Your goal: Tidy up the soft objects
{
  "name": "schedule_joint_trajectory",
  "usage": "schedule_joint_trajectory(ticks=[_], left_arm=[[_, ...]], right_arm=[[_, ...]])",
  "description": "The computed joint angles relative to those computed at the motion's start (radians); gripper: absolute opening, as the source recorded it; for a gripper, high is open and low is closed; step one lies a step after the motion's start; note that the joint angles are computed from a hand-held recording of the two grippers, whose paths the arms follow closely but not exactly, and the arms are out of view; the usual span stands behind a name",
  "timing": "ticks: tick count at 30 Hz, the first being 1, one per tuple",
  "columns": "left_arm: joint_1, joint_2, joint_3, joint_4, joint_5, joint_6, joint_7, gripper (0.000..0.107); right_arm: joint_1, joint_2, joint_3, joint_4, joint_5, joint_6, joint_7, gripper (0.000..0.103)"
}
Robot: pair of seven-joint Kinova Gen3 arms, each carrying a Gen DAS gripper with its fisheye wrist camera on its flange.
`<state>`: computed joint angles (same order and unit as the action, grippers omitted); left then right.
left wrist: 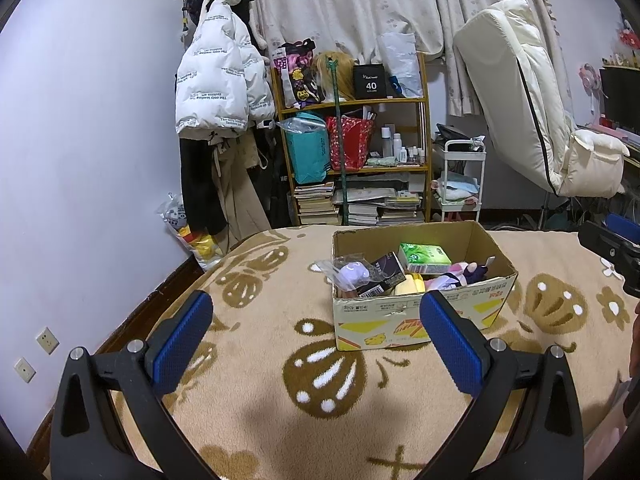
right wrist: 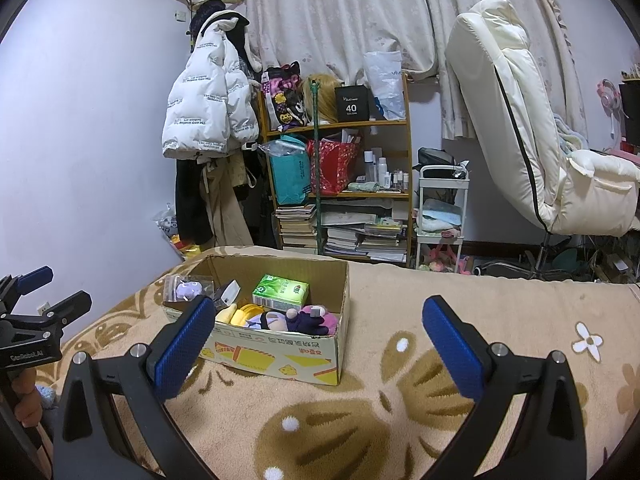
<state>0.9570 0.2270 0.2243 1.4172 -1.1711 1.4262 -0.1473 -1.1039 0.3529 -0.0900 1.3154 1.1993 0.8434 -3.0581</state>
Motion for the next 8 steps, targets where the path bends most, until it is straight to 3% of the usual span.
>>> schedule_joint_trajectory(ticks=[8], left_arm=[[0.009, 0.011, -0.007, -0.013, -0.005, 0.013, -0.002, 0.102]], right_arm=[[0.006, -0.004, -0.002, 0.004, -0.004, -0.006, 0.005, 0.103]])
